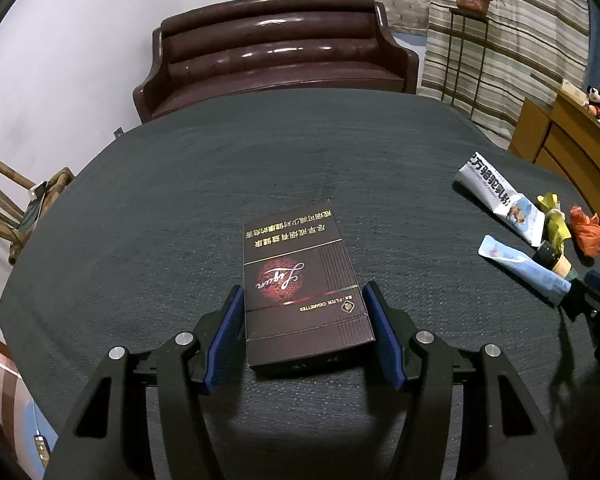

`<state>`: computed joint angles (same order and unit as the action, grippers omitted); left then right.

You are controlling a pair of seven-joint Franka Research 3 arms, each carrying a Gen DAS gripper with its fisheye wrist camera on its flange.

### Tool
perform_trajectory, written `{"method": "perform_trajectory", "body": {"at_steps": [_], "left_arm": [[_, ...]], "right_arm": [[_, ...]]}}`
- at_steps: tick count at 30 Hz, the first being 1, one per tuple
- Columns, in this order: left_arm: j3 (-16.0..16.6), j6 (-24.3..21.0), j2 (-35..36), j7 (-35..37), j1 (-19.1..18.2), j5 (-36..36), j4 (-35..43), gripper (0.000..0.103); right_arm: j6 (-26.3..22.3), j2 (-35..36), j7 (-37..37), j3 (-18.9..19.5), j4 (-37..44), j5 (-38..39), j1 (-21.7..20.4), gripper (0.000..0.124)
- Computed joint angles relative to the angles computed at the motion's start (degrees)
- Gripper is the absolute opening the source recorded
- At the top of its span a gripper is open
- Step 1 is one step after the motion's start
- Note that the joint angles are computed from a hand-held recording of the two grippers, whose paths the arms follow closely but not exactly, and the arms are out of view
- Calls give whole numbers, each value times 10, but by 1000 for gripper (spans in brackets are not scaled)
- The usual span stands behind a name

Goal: Collect trash
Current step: 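Grasp the dark green yellow-capped bottle with the right gripper, then carry the green bottle over the bin and open the right gripper while the left gripper drops the box in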

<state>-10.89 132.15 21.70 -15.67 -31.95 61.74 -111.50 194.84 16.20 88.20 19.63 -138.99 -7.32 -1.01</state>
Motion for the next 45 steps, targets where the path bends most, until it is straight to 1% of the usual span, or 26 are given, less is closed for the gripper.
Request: {"method": "perform_trajectory", "body": {"at_steps": [2, 6, 9, 13, 15, 18, 19, 21, 26, 30, 33, 38, 45], "left_arm": [[1, 4, 0, -1, 1, 3, -1, 59], [2, 6, 3, -1, 1, 7, 2, 59], [3, 8, 5, -2, 0, 9, 3, 59], [4, 12, 2, -6, 1, 11, -2, 59], [3, 13, 1, -6, 1, 11, -2, 59], [3, 11, 0, -7, 2, 10, -5, 59], [3, 9, -1, -6, 2, 10, -5, 59], [2, 4, 2, -5, 1, 8, -1, 59], [2, -3, 5, -4, -3, 8, 5, 59], [1, -12, 8, -2, -7, 8, 11, 59], [0, -15, 8, -4, -10, 10, 13, 59], [-1, -14, 15, -4, -18, 13, 24, 59], [0, -6, 32, 3, -39, 34, 54, 59]], "right_arm": [[-1, -2, -4, -8, -2, 6, 13, 31], [-13, -3, -13, -9, 0, 13, 22, 30], [-18, -1, -14, 6, 3, 15, 10, 32], [-15, -2, -25, 1, 2, 26, 19, 32], [-16, -2, -34, -18, 6, 42, 46, 32], [-20, 0, -44, -21, 9, 50, 54, 32], [-22, 0, -48, -26, 11, 57, 62, 30], [-22, 0, -58, -26, 12, 61, 63, 24], [-9, -3, -60, -10, 3, 61, 45, 23], [6, -13, -33, 14, -16, 31, 8, 23], [22, -23, -3, 17, -34, -2, -9, 23], [46, -42, 50, -3, -56, -55, -19, 23], [79, -65, 83, -70, -82, -76, 5, 23]]}}
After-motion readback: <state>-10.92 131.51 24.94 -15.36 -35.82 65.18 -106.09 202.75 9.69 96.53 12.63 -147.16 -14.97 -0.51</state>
